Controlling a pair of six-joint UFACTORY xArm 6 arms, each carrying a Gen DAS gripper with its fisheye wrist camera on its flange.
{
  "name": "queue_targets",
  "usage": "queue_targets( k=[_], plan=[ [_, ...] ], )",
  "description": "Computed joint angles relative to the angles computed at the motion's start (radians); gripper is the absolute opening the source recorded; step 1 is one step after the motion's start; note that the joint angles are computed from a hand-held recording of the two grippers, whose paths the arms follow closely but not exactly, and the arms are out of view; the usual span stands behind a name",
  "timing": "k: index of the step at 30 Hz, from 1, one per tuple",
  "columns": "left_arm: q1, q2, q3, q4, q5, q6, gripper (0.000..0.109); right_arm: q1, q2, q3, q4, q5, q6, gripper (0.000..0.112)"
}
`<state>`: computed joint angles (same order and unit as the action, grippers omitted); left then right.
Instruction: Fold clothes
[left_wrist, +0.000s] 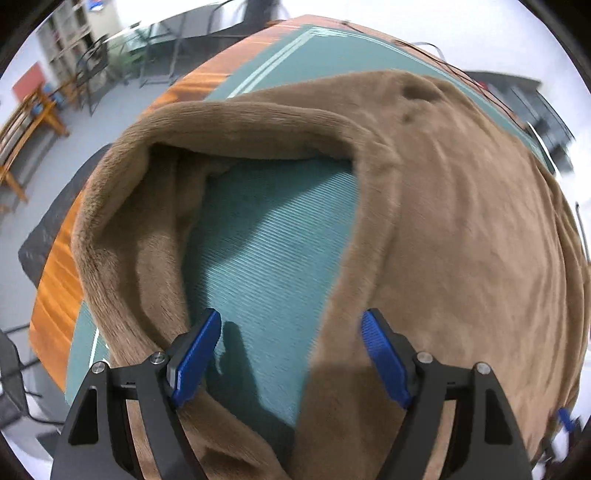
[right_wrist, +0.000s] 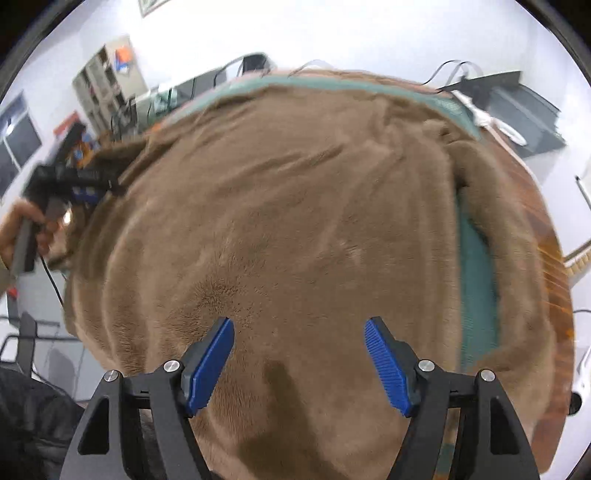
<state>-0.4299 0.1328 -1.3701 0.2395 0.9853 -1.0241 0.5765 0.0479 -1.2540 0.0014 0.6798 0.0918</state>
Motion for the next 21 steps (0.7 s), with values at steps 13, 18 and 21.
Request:
queue_targets(
  k=[13,18,21],
  plan=[
    [0.111,0.214,-0.272,-0.132,-0.074,0.103,0.082,-0.009,0.025,0.005,-0.046,0.076,0.011,0.096],
    [0.145,0.353,-0.466,-0.066,0.031,0.166,0.082,-0.015,0.028,-0.003,-0.044,0.095,0.005,0.098],
    [0.187,0.440,-0.604,-0.030,0.091,0.224,0.078,-0.021,0.027,-0.008,-0.039,0.109,-0.005,0.099]
  ],
)
